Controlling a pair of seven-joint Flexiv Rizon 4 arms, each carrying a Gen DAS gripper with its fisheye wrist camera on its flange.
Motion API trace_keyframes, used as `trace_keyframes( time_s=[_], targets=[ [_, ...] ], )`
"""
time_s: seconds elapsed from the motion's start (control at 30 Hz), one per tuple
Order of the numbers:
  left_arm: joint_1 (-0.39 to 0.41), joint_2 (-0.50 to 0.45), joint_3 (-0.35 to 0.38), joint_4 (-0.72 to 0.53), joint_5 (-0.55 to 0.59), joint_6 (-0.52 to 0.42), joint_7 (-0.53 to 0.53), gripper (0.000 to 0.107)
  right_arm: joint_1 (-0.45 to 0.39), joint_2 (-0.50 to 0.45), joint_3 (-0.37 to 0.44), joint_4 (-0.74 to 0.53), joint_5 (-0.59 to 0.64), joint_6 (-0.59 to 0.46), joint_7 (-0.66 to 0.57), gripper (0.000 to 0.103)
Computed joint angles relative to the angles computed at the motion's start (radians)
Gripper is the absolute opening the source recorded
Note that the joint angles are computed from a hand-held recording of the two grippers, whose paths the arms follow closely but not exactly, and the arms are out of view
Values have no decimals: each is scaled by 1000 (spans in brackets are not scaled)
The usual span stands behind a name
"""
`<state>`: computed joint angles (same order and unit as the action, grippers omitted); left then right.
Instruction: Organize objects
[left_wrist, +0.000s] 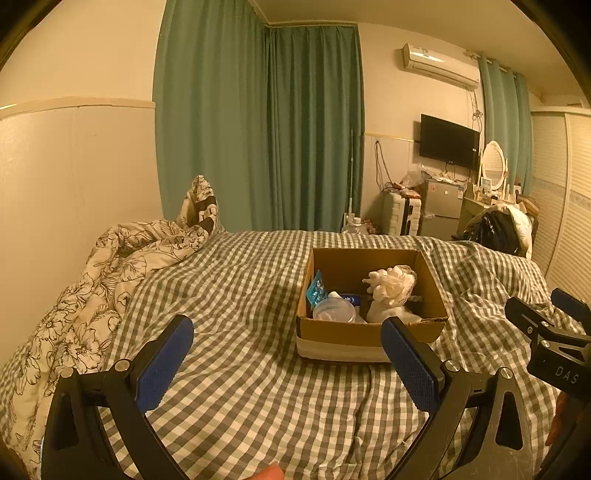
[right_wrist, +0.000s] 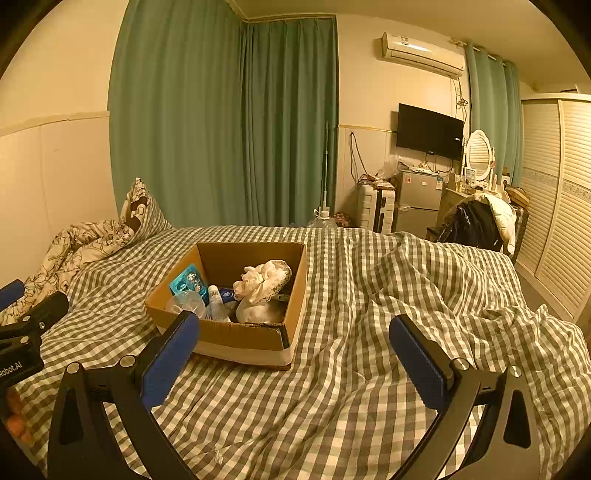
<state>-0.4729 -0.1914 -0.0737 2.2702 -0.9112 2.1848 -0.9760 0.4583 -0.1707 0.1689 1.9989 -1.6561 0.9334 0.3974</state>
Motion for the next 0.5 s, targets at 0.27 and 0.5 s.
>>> trace_keyframes(
  time_s=[0.27,0.5],
  targets=[
    [-7,-2,-1,1,-2,11,20,103,1,1,1,1,5,-1,-5,103],
    [-12,-4,-4,-3,-13,10,41,103,1,0,1,2,6,-3,-2,103]
  ],
)
